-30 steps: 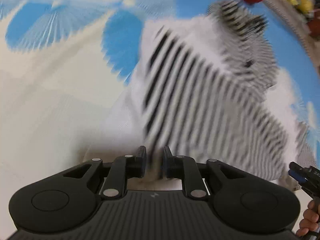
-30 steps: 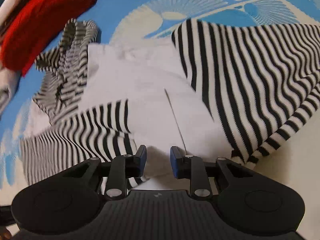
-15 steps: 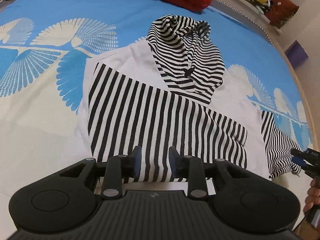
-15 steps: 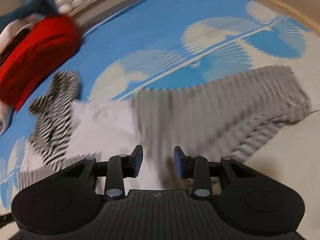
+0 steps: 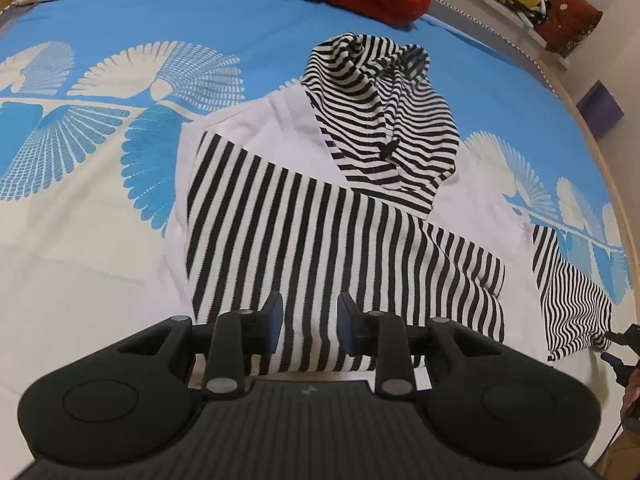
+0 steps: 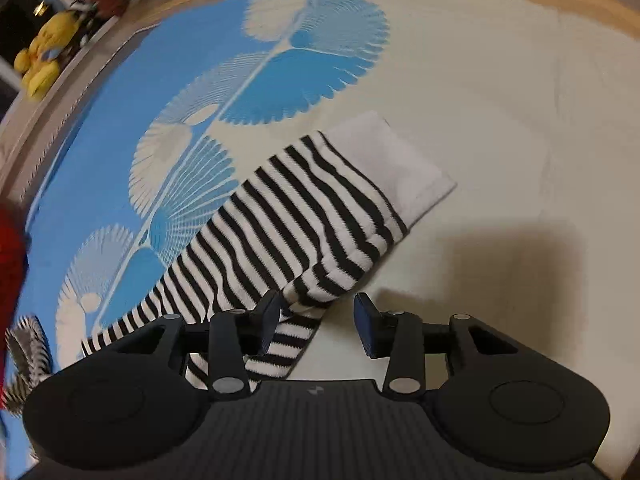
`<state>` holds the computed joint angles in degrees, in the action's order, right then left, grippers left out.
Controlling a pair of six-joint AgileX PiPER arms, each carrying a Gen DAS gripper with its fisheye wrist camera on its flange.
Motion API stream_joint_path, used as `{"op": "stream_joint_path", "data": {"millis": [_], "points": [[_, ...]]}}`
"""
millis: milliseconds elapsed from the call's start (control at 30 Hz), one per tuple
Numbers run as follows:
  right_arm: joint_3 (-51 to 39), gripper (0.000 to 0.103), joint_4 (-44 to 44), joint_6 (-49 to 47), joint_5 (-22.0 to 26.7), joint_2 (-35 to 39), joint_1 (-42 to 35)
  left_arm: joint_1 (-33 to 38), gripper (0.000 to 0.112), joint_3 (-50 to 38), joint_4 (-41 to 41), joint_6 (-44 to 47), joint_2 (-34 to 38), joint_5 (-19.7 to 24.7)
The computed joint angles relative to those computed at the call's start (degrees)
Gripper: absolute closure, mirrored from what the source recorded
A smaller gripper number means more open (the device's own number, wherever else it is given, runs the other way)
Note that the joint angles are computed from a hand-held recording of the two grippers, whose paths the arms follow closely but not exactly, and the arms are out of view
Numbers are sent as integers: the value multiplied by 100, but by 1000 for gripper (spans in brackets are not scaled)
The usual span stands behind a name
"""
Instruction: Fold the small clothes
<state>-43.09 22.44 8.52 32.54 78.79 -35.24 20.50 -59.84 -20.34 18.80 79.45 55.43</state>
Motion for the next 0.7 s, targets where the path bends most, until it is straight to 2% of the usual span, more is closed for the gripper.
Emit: {"op": "stream_joint_path", "data": {"millis": [133, 300, 433, 700], "points": [[38, 60, 475, -295, -124, 150, -111, -133, 80, 52, 21, -46, -7, -51], [-35, 60, 403, -10, -288, 244, -139, -174, 80, 70, 41, -43, 16, -74], [-65, 60, 19, 492, -425, 293, -168, -189, 80, 80, 78, -54, 10, -104], [-40, 60, -112, 674, -600, 418, -221, -209, 80, 98, 91, -48, 9, -112]]}}
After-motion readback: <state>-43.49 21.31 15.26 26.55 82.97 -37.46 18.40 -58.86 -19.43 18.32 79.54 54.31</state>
